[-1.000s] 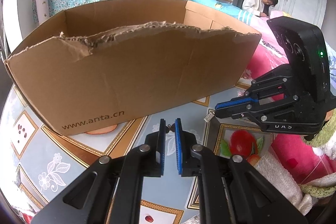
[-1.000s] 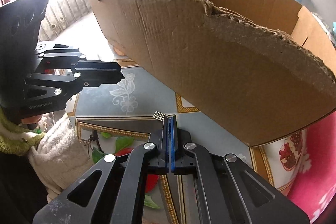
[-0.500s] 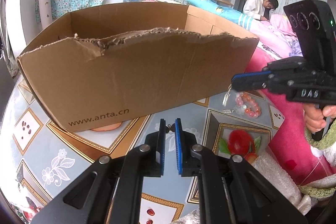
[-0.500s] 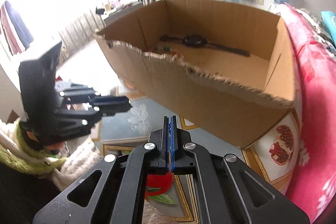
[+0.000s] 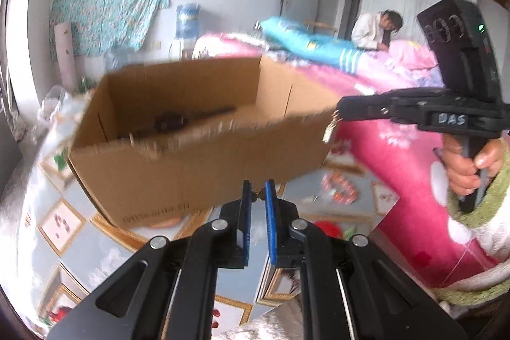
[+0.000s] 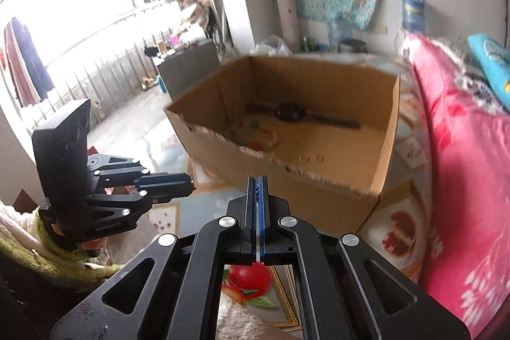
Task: Organize jewelry
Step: 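Carry the spring charm over the box and open the right gripper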
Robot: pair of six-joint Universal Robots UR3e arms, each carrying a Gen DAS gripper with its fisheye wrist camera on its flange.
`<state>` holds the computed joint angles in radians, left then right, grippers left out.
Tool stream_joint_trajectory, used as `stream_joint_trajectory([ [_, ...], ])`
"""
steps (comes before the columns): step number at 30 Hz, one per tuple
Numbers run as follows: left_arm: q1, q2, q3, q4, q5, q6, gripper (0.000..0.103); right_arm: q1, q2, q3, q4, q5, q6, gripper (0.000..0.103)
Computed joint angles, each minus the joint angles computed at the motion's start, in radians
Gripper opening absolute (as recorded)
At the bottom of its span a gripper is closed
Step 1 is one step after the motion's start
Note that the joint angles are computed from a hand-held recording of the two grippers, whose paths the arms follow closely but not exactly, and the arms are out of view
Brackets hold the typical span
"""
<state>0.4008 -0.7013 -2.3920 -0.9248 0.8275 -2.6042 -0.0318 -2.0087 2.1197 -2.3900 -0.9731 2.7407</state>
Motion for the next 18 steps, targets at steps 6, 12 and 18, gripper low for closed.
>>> stream_joint_trajectory([
  [6, -0.007, -0.142, 0.219, -0.04, -0.053, -0.005, 0.008, 0.003, 0.094, -0.19, 0.022, 0.018, -0.016, 0.0],
  [12, -0.243, -0.722, 0.727, -0.068, 0.167, -0.149, 0.008, 0.048, 0.45, -0.615, 0.239, -0.072, -0.011, 0.0],
  [18, -0.352, -1.275, 1.355, -0.373, 0.281, -0.249, 0.008, 0.124, 0.81, -1.07, 0.509, -0.279, 0.015, 0.0],
])
